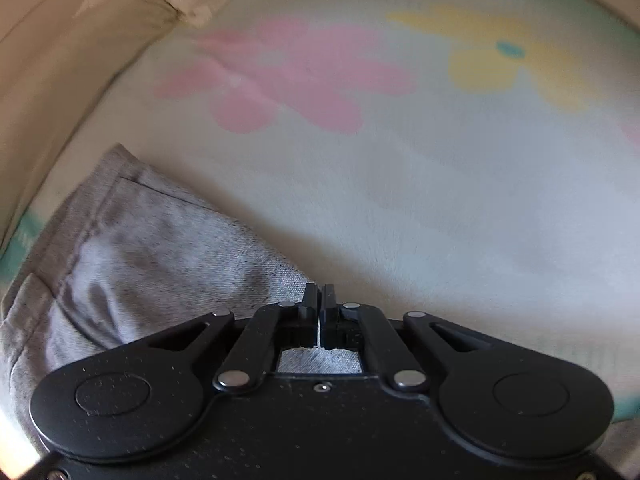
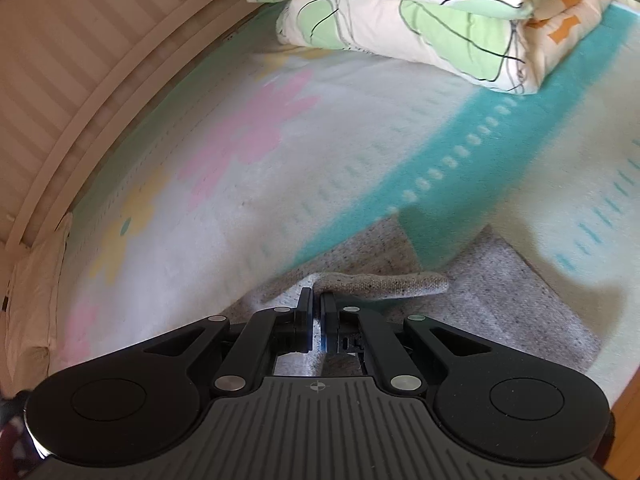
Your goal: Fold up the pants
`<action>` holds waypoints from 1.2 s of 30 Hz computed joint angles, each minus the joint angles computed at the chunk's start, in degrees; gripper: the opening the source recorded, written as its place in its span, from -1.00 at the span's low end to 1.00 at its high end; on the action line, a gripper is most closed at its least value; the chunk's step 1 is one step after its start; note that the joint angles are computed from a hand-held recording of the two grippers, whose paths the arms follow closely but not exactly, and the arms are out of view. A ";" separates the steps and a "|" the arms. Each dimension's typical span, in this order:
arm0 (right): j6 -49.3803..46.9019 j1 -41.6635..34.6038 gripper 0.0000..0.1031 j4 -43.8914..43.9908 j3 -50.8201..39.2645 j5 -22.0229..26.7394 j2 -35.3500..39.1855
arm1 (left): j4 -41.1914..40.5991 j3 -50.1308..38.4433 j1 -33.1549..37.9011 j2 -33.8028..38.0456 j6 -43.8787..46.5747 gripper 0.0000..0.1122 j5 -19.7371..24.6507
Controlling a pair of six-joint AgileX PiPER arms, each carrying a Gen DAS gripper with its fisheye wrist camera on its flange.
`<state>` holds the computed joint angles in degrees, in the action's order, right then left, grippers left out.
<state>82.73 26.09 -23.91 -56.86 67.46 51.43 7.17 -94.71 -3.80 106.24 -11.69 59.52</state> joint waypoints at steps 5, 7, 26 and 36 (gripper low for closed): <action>2.57 0.17 -0.93 -0.73 0.89 1.52 -1.64 | -4.19 13.80 4.51 -17.36 6.34 -0.98 -6.74; 2.63 -0.35 -0.93 -0.33 1.27 1.67 -1.97 | -8.85 20.27 8.26 -26.12 11.14 -0.98 -8.43; -2.56 -8.50 -0.87 9.38 8.06 -1.97 -5.81 | -28.11 53.67 38.30 -47.28 41.18 -0.76 -4.06; -11.00 -26.69 -0.54 24.31 13.60 -11.15 -10.51 | -33.04 52.58 36.50 -48.07 43.82 0.12 -7.69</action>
<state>71.73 -0.60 0.39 -43.27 56.31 40.92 -25.87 -42.13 32.70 58.17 32.13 51.83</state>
